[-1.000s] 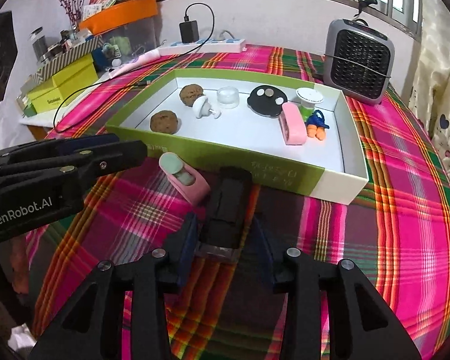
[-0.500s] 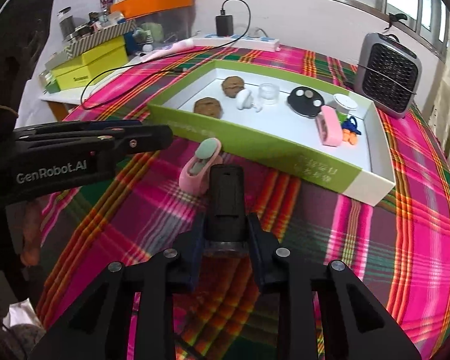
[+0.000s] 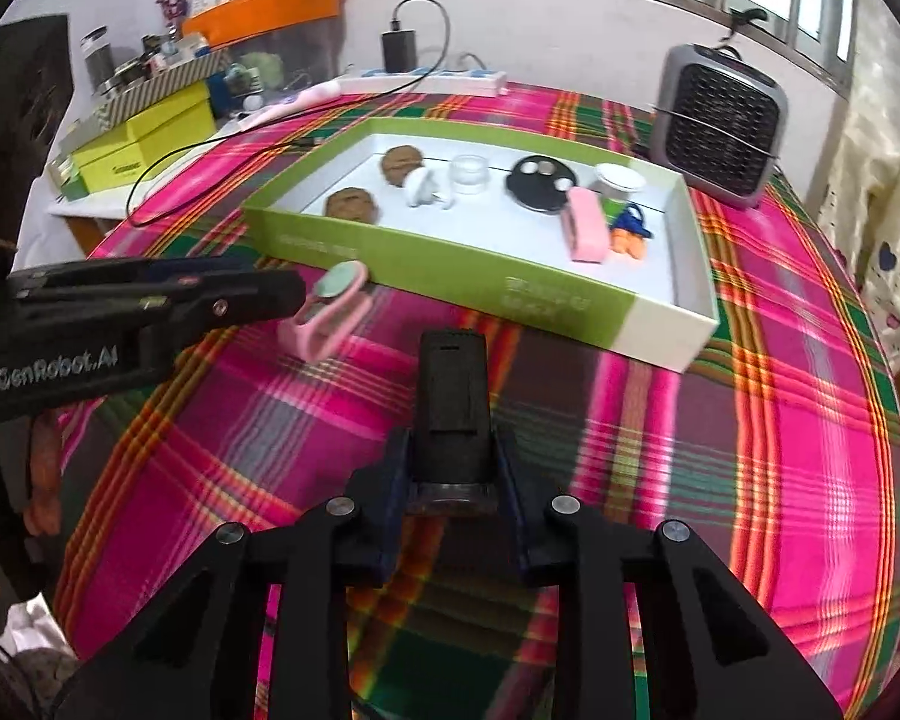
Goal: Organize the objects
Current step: 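Grasp the pink-green clip with the left gripper while the right gripper grasps the black cylindrical device, then carry the pink-green clip and black device into the tray with both grippers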
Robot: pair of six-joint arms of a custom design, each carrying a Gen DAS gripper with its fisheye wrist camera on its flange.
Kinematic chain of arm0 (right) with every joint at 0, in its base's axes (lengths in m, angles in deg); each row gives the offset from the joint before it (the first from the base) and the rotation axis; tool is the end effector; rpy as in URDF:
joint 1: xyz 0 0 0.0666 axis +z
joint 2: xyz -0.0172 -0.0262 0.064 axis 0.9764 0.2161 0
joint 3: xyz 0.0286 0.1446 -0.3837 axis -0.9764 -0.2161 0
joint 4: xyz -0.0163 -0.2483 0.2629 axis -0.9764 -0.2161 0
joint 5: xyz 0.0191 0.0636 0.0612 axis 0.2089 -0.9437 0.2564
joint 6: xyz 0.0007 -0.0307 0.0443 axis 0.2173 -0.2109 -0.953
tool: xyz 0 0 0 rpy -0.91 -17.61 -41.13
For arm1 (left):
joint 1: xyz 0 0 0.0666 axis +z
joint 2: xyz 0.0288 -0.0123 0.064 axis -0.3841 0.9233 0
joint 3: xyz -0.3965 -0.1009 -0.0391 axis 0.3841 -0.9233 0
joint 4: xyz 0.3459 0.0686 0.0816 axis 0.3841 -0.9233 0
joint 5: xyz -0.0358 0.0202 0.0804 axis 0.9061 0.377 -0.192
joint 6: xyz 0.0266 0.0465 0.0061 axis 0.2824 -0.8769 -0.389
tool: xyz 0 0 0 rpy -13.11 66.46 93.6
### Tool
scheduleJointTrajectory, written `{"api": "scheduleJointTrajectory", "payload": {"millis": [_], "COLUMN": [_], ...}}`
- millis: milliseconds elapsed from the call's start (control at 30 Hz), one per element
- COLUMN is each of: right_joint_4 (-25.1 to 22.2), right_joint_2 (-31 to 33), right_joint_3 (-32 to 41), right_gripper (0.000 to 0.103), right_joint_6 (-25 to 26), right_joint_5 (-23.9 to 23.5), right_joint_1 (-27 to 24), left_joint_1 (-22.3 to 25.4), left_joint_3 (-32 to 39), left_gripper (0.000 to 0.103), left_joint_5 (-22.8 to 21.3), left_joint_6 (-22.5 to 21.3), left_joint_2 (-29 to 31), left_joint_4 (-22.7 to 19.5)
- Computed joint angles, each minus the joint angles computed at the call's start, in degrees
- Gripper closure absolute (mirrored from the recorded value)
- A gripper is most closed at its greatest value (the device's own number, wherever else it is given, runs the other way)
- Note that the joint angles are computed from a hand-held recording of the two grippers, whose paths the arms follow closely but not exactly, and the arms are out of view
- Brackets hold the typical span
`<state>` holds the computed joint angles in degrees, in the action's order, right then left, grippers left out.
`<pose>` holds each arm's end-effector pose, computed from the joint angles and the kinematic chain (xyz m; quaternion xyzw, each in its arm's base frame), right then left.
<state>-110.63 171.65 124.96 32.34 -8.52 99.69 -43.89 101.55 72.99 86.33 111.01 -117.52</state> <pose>0.4834 0.1958 0.4493 -0.1575 0.9336 0.0605 0.3162 0.5183 -0.2068 0.4647 0.0791 0.9292 -0.1576 0.3249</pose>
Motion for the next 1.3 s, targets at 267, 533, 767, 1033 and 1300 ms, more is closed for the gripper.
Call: {"api": "scheduleJointTrajectory", "payload": {"millis": [267,533,767,1033,1300], "right_joint_4": [0.6,1.4,2.0,2.1,2.1], "right_joint_2": [-0.4,-0.4,-0.3,0.0,0.1], "right_joint_3": [-0.6,-0.9,-0.9,-0.7,-0.6], "right_gripper": [0.074,0.074,0.074,0.074,0.074], "right_joint_6": [-0.7,-1.0,-1.1,-1.1,-1.2], "right_joint_5": [-0.3,-0.1,-0.4,-0.1,0.3], "right_joint_1": [-1.3,-1.6,-1.8,-1.8,-1.7], "left_joint_1": [-1.3,-1.8,-2.2,-2.2,-2.1], "left_joint_3": [1.3,1.9,1.7,1.7,1.6], "left_gripper": [0.058,0.059,0.071,0.080,0.087], "left_joint_5": [-1.8,-4.2,-6.7,-7.9,-8.4], "left_joint_6": [-0.8,-1.5,-2.6,-2.9,-2.7], "left_joint_2": [1.7,2.5,2.5,2.5,2.5], "left_joint_4": [-0.9,-1.2,-0.9,-1.0,-1.0]}}
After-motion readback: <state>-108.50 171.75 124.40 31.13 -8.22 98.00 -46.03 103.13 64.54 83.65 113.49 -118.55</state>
